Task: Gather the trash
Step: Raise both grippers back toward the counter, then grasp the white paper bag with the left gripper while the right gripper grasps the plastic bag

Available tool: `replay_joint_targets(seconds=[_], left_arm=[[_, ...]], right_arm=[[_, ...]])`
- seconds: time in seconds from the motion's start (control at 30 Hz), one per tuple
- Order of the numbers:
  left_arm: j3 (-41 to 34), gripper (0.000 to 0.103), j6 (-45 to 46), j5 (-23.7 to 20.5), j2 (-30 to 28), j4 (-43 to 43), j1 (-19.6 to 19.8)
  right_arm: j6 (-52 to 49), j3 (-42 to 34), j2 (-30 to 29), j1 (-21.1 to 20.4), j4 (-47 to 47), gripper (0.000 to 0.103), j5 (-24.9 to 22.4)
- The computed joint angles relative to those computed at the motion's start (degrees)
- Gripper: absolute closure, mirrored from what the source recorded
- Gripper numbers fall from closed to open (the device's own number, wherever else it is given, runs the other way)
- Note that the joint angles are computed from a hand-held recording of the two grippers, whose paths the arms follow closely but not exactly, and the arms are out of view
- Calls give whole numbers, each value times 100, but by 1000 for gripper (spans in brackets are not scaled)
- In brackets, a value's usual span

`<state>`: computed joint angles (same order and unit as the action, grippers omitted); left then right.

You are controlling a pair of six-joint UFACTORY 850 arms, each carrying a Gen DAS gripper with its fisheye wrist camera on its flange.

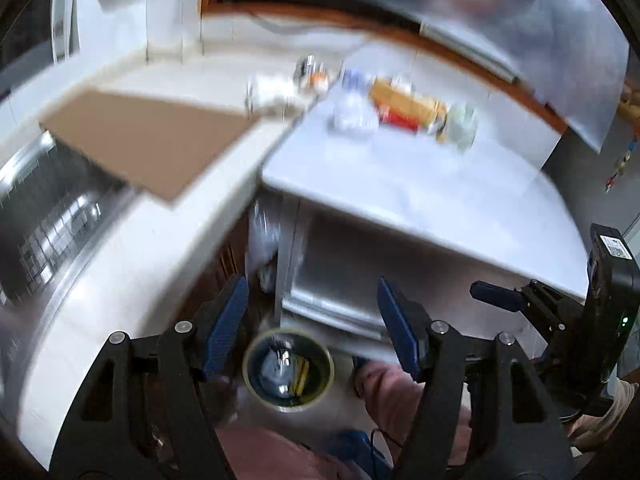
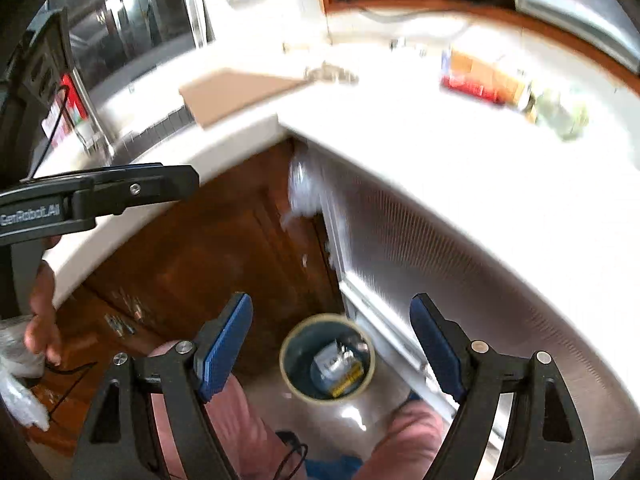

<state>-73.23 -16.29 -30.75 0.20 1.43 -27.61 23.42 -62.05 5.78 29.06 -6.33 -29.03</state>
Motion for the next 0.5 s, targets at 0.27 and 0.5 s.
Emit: replay_joint_targets(seconds=[0.27,0.5], left_arm=[[-1137,26,-143,59,-345,645,81],[-2903,22,260,-617,-1496,746,271]], right_arm=[[-483,-1380,-451,-359,-136,20,-141],[-1160,-2682,-1466,-963,203,23,-16]])
